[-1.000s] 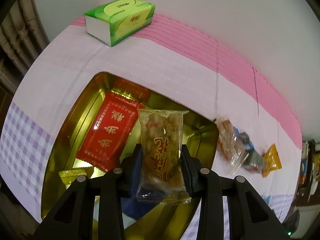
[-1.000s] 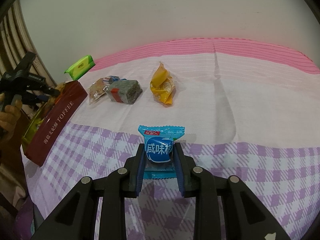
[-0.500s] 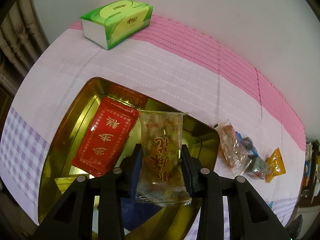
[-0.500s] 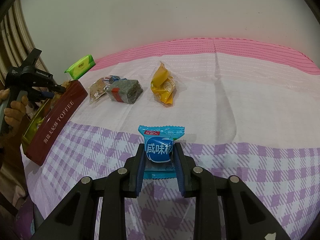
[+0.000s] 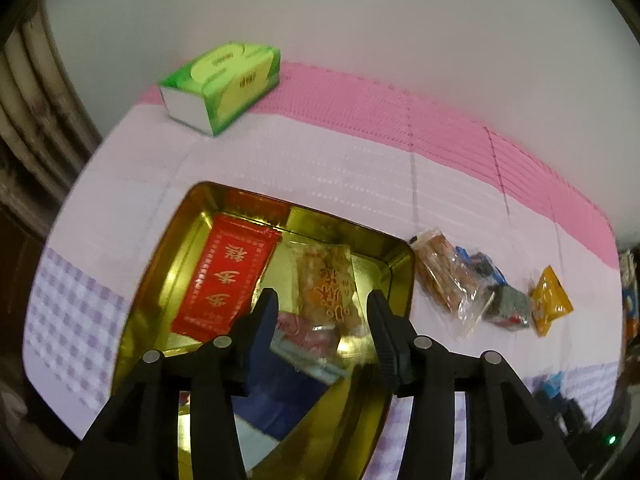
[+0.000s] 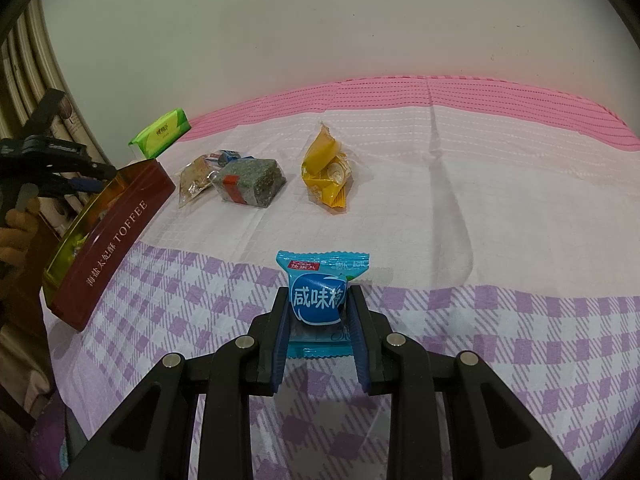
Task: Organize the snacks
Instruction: 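Withdraw the open left gripper from the gold tin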
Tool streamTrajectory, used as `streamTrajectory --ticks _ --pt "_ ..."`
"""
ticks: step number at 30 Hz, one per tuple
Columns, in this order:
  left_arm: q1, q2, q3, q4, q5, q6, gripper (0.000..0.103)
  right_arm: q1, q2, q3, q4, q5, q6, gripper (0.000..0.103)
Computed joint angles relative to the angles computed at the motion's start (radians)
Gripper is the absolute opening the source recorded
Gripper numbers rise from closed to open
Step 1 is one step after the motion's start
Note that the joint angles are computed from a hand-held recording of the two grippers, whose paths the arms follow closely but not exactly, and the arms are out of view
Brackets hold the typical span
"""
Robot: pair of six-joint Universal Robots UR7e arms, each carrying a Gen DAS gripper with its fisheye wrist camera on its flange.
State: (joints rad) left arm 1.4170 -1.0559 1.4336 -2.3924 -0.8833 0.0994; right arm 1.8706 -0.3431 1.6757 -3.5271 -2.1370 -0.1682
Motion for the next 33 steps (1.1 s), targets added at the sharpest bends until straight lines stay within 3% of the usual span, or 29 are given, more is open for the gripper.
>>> streamTrajectory --ticks 16,33 --pt "-0.069 -0.186 0.3 -0.32 0.123 0.191 0.048 0.009 -0.006 -0.02 0.079 -0.024 0.018 0.026" --pt "-0.057 -0.251 0.386 -0.347 0.157 0.219 0.048 0.05 -0.013 -0.004 0.109 0.02 0.074 0.025"
